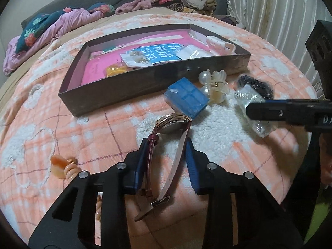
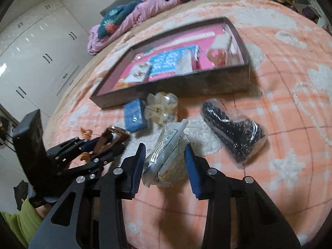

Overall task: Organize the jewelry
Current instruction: 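Grasp the brown leather watch with the left tool while the right grasps the clear packet, then carry the watch and clear packet over the pink box with both tools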

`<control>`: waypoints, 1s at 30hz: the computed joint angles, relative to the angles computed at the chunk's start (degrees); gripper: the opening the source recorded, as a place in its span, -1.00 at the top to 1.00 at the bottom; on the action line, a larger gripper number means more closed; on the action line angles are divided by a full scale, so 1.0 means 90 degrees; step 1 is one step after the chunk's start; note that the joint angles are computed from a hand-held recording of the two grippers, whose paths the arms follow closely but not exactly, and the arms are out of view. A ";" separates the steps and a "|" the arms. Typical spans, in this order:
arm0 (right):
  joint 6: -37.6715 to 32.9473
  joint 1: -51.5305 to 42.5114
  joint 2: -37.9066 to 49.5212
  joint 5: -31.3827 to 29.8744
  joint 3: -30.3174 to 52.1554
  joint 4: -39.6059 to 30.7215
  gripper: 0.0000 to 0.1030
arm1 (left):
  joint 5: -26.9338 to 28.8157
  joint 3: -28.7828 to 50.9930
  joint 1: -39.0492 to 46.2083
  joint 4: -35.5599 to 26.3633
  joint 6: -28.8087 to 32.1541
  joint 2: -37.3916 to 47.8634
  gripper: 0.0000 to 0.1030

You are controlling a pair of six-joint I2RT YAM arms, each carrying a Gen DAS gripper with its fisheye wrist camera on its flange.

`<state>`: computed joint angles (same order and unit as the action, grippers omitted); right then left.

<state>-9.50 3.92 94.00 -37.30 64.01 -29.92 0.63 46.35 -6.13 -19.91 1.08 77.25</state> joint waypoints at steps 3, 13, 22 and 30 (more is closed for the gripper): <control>-0.0052 -0.0036 -0.0237 -0.0027 -0.0023 0.0039 0.29 | 0.0118 0.0025 0.0105 -0.0192 -0.0114 -0.0183 0.50; -0.0078 -0.0081 -0.0563 0.0111 0.0150 0.0406 0.29 | 0.0409 0.0394 0.0838 -0.0436 -0.0345 -0.0808 0.50; -0.0068 0.0068 -0.0340 0.0289 0.0634 0.0541 0.29 | 0.0467 0.1086 0.1249 -0.0427 -0.0418 -0.0274 0.49; -0.0023 0.0152 -0.0184 0.0442 0.0968 0.0697 0.29 | 0.0481 0.1618 0.1268 -0.0305 -0.0470 0.0171 0.49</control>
